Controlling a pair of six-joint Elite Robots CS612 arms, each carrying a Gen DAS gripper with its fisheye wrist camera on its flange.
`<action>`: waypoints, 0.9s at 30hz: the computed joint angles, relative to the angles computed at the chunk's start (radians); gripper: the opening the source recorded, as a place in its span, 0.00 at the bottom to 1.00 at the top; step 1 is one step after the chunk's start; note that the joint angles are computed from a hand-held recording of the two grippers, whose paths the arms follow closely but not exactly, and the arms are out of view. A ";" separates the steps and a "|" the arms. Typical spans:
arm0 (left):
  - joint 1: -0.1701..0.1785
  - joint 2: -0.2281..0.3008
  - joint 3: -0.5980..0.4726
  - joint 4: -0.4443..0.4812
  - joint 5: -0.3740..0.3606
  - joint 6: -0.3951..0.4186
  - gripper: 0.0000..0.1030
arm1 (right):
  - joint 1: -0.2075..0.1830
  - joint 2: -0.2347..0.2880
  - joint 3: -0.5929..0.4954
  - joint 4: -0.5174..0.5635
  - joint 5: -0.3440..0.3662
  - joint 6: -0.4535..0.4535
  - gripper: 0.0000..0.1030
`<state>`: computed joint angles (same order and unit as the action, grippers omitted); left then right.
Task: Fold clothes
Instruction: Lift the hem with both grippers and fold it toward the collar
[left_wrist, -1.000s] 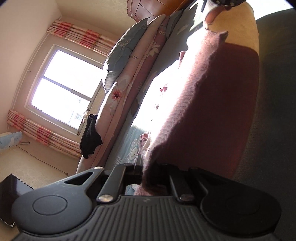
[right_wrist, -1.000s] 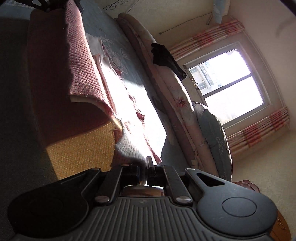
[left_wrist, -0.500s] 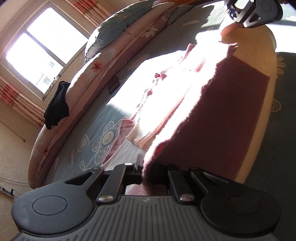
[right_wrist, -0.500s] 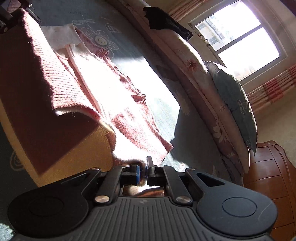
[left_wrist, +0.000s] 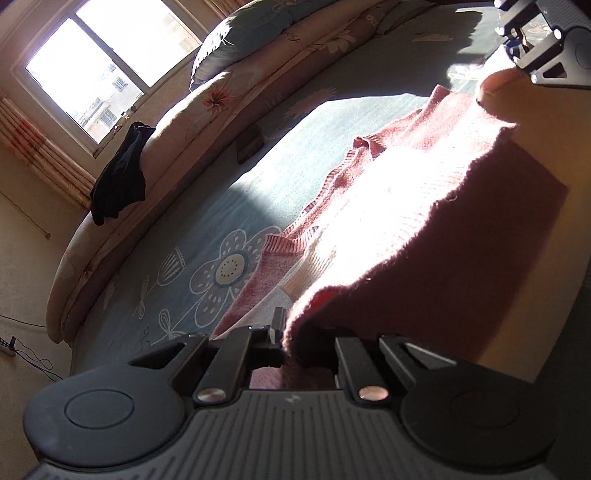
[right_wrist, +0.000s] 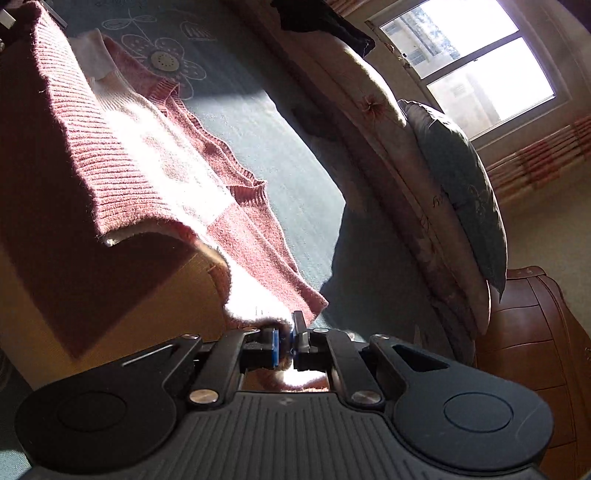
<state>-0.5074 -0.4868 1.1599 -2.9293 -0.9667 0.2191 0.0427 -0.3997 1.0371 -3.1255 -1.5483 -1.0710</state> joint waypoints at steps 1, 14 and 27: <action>0.000 0.005 -0.016 0.030 0.011 -0.018 0.05 | -0.002 0.007 -0.018 0.011 0.015 -0.004 0.07; 0.032 0.098 -0.217 0.229 0.069 -0.081 0.07 | 0.005 0.146 -0.310 0.203 0.087 -0.018 0.07; 0.061 0.166 -0.339 0.304 0.016 -0.077 0.07 | 0.025 0.266 -0.557 0.387 0.036 -0.018 0.07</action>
<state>-0.4460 -0.3211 0.8210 -2.6257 -0.9507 0.1424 0.0675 -0.1333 0.4798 -2.7388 -1.5124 -1.0894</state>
